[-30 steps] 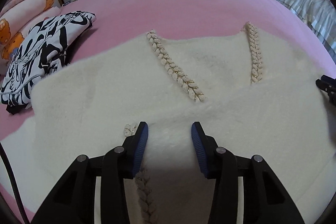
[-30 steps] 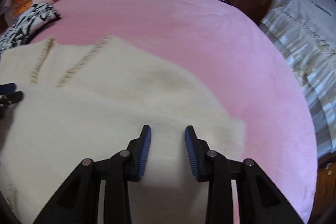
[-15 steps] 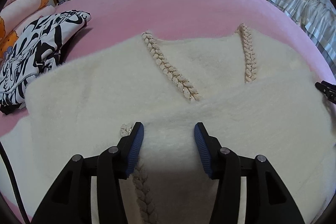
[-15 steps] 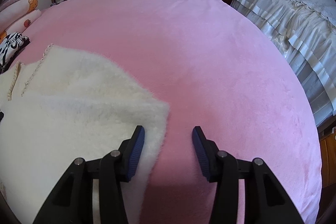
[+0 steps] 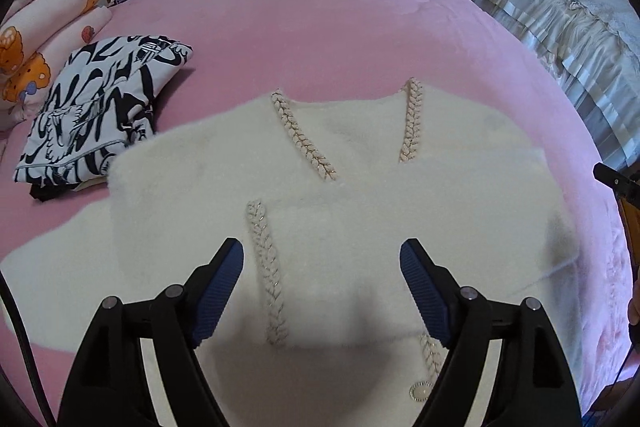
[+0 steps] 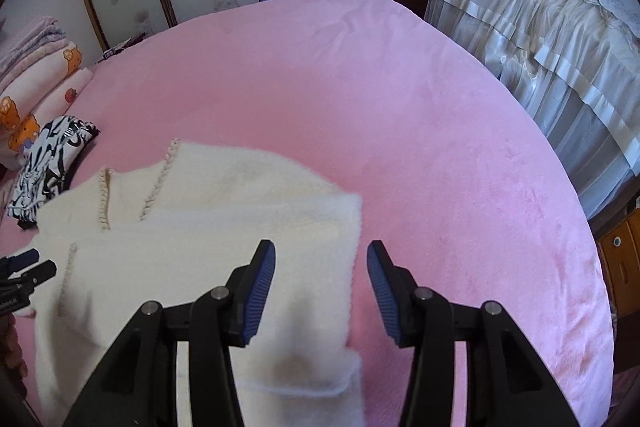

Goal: Fold large clothes
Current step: 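Open both tools and withdraw them from the folded sleeve, then grasp the spread sleeve cuff with the left tool and fold it across the front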

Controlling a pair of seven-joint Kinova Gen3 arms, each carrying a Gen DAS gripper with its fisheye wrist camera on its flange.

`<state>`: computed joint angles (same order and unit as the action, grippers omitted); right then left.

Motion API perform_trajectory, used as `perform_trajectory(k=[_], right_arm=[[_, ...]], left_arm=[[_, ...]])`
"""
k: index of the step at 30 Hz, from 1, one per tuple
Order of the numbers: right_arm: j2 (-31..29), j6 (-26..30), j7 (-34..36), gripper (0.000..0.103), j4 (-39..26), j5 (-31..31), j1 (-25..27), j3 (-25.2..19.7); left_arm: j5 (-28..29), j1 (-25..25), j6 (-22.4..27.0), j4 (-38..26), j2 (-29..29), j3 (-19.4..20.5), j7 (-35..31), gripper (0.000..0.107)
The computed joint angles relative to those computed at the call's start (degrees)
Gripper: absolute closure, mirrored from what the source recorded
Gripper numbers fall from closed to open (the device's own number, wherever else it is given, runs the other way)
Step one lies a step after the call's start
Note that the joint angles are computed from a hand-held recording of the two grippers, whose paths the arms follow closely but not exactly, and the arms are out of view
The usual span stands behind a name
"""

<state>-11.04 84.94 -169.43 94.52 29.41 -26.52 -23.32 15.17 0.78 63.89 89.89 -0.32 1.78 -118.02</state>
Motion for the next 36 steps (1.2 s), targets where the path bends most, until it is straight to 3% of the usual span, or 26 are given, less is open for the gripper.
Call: perform_trajectory(k=[9,16,21,28,36], right_arm=[[5.8,11.3,-9.1,0.055,-15.1,5.0,-7.9,-7.6],[13.4,17.1,-10.7,0.055,-27.6,11.1,-18.2,-9.1],[20.4,18.4,-7.7,0.055,-37.4,14.2,-25.5,-8.3],[29.1,14.8,-5.0,0.055,-49.1,12.9,-31.9,-5.4],[42.0,15.9,4.8,0.055,-65.2,13.3,-38.9,0.5]], left_arm=[[2.2,-3.7,11.1,-5.6,-5.8,-4.7,-2.8,0.028],[5.6,-8.9,21.0,-10.9,-7.0,-10.7,-8.2,0.028],[6.9,-14.5,26.3,-14.0,-5.9,-14.8,-13.6,0.028],[8.6,-24.8,31.9,-18.5,-0.8,-18.7,-20.6,0.028],[10.2,-36.4,29.1,-20.7,10.6,-18.6,-23.9,0.028]])
